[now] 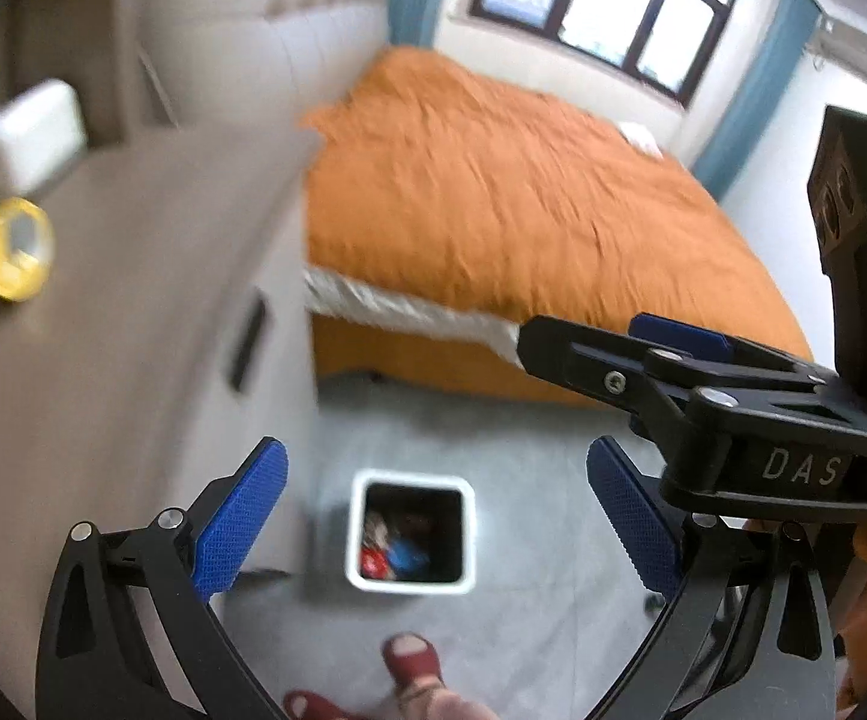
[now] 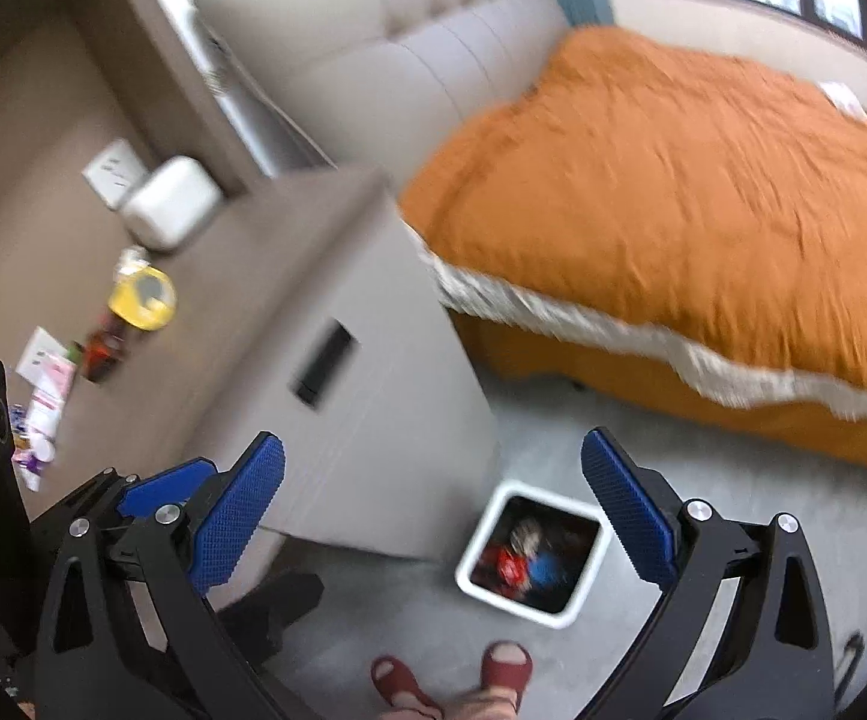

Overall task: Collect trash
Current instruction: 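Move both tools back over the desk toward the red box and yellow cup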

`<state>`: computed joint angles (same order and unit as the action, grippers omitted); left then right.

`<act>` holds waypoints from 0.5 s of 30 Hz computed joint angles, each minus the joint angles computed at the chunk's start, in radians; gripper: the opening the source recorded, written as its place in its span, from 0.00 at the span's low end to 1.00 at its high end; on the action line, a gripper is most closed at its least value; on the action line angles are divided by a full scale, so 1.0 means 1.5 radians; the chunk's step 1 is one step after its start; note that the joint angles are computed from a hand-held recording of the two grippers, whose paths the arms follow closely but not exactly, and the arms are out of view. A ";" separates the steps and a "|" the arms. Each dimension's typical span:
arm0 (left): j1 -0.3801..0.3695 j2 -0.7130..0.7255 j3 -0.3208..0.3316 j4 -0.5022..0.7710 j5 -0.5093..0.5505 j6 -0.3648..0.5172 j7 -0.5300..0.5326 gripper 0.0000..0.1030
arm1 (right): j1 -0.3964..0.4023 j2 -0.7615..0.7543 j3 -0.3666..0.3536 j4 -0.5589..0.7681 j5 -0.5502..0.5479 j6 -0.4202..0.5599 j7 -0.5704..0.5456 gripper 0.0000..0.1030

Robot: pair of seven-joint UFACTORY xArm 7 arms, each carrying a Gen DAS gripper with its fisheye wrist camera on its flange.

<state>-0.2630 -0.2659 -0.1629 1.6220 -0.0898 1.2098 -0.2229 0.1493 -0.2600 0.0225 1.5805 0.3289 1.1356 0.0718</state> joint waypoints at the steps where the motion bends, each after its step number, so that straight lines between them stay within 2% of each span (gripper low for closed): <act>1: 0.007 0.003 0.000 0.018 0.018 0.011 -0.005 0.95 | 0.005 0.014 0.004 0.025 0.002 0.000 -0.002 0.96; 8: 0.052 0.002 0.025 0.089 0.068 0.037 -0.007 0.95 | 0.038 0.116 0.047 0.187 -0.019 -0.002 -0.012 0.96; 15: 0.108 0.002 0.054 0.116 0.107 0.048 -0.010 0.95 | 0.093 0.256 0.091 0.381 -0.070 0.032 -0.009 0.96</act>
